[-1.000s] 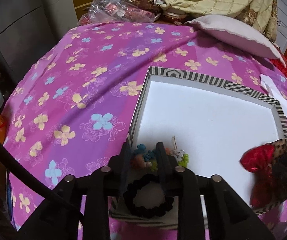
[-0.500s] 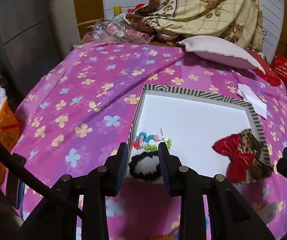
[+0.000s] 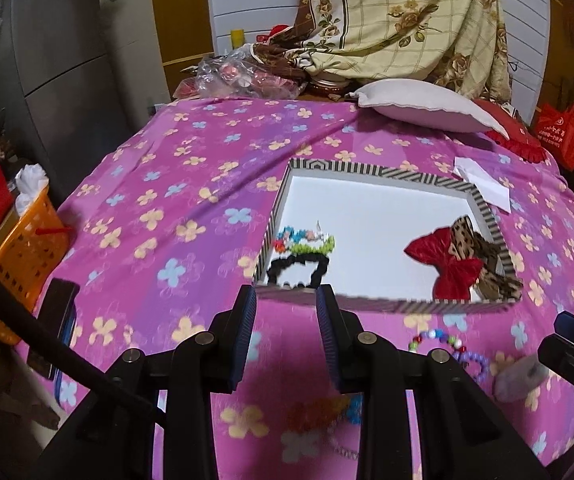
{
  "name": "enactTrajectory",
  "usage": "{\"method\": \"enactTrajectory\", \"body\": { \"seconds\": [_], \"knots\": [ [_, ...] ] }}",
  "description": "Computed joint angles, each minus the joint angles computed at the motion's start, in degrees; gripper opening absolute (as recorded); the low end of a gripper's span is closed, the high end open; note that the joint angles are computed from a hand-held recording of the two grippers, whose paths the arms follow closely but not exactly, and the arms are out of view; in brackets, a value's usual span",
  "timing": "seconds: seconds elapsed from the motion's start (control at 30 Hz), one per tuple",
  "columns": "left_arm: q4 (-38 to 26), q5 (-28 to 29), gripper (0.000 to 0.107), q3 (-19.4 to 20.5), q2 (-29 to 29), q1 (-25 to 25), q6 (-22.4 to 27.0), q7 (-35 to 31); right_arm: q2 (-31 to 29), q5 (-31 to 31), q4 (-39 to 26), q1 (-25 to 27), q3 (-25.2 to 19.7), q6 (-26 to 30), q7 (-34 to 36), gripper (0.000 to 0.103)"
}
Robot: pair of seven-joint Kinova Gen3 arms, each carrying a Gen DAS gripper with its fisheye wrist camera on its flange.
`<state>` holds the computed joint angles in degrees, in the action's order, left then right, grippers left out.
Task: Organize jewelry
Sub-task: 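Withdraw both open tools from the tray toward the remaining pile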
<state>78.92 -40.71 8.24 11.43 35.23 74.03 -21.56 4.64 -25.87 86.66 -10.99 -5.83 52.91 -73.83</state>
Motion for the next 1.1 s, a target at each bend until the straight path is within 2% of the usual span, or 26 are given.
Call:
{"method": "enactTrajectory", "body": {
  "seconds": [0.23, 0.53, 1.1],
  "knots": [
    [2.64, -1.74, 0.049, 1.50, -1.74, 2.36, 2.00, 3.59, -2.40, -0.01, 2.85, -0.31, 0.26, -0.11, 0.25, 0.061],
    [4.36, -2.30, 0.049, 3.47, -3.22, 3.10, 3.24, 6.22, -4.81, 1.20, 5.49, -1.29, 0.74, -0.67, -0.58, 0.064],
    [5.30, -2.36, 0.049, 4.75, -3.80, 3.83, 4.13, 7.87, -6.03, 1.75, 7.28, -1.97, 1.13, -0.29, -0.88, 0.065]
  ]
}}
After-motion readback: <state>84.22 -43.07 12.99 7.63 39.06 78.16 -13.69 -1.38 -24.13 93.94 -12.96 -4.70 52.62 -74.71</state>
